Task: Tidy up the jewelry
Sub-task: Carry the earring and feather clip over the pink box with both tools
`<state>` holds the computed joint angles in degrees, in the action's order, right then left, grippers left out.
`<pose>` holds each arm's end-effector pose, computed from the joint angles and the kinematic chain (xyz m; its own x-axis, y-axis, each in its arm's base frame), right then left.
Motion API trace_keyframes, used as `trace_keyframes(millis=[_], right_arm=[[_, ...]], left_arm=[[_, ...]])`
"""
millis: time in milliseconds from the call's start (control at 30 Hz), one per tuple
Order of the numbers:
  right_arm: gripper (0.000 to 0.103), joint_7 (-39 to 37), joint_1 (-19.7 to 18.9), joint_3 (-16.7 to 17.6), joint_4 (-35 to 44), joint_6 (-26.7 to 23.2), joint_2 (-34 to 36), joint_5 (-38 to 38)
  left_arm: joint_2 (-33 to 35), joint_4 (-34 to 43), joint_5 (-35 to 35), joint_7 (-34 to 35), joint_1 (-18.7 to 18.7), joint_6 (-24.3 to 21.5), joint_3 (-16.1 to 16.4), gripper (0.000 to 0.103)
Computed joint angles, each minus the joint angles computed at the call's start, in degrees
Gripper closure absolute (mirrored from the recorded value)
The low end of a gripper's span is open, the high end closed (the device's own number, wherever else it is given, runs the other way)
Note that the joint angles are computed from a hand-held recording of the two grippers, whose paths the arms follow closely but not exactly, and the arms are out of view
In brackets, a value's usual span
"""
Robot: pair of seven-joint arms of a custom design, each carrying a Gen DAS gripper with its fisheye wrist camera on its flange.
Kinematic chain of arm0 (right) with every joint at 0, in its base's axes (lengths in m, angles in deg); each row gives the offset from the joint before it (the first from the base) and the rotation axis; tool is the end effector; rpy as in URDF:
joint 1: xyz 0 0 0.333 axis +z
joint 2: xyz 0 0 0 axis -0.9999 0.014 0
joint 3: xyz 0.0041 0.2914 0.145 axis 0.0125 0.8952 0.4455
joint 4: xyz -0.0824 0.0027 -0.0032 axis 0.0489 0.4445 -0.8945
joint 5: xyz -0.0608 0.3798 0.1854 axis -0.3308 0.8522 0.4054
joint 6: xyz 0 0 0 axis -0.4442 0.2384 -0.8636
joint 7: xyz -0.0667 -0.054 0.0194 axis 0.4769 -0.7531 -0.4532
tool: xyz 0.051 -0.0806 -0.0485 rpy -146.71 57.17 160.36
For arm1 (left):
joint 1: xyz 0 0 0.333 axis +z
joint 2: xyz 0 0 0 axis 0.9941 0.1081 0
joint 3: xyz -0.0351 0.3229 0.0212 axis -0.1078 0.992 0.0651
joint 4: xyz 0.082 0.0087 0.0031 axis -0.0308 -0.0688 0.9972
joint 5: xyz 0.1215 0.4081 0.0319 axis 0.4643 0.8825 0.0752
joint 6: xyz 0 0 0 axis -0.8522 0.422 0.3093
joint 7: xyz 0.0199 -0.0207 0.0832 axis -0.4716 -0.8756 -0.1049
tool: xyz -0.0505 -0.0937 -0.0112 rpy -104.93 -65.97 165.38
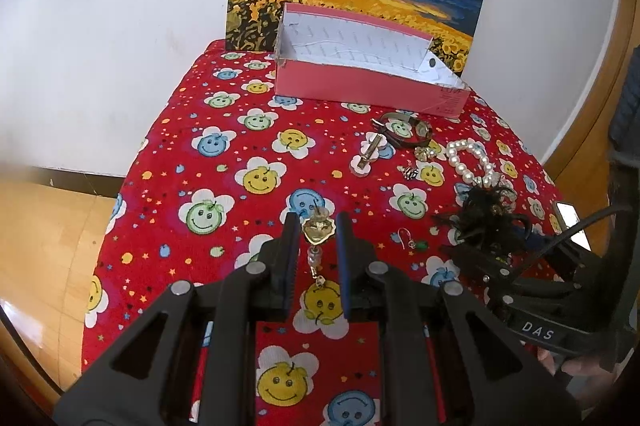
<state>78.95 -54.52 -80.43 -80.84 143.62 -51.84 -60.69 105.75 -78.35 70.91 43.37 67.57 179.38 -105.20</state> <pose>0.5210 0.4463 0.4837 -0.2327 -0.9616 -0.1454 -0.8244 0.2743 -0.4950 0.5863 -0.3665 0.3933 -0.4643 -0.8669 0.1816 -0.6733 0.2123 -0.7083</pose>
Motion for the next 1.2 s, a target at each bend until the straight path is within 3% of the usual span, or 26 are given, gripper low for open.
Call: trace_keyframes(millis=[333, 433, 700, 1000, 1200], right_arm=[[0.026, 1.94, -0.47, 0.24, -2.37, 2.06, -2.45, -1.11], [0.026, 2.14, -0.63, 0.45, -2.55, 1.9, -3.18, -2.0], [0.026, -0.79, -1.94, 0.81, -1.45, 2.15, -4.38, -1.93], [0.026, -8.93, -4.06, 0.04, 3.23, 1.33, -3.09, 1.9], [0.026, -14.04, -5.74, -1.29, 7.23, 0.46, -1.18, 3.94]], left_arm=[[-1.88, -1.28, 0.23, -1.41, -0.57, 0.6, 0.29, 0.093], [-2.75, -1.45, 1.32, -2.63, -2.02, 0.65, 1.77, 0.093], [-3.05, 0.74, 3.52, -4.08, -3.28, -0.05, 2.83, 0.093], [1.15, 10.05, 4.4, -2.59, -3.3, -3.17, 2.16, 0.093], [6.8, 20.85, 6.01, -1.72, -5.17, -6.5, 3.56, 0.093]])
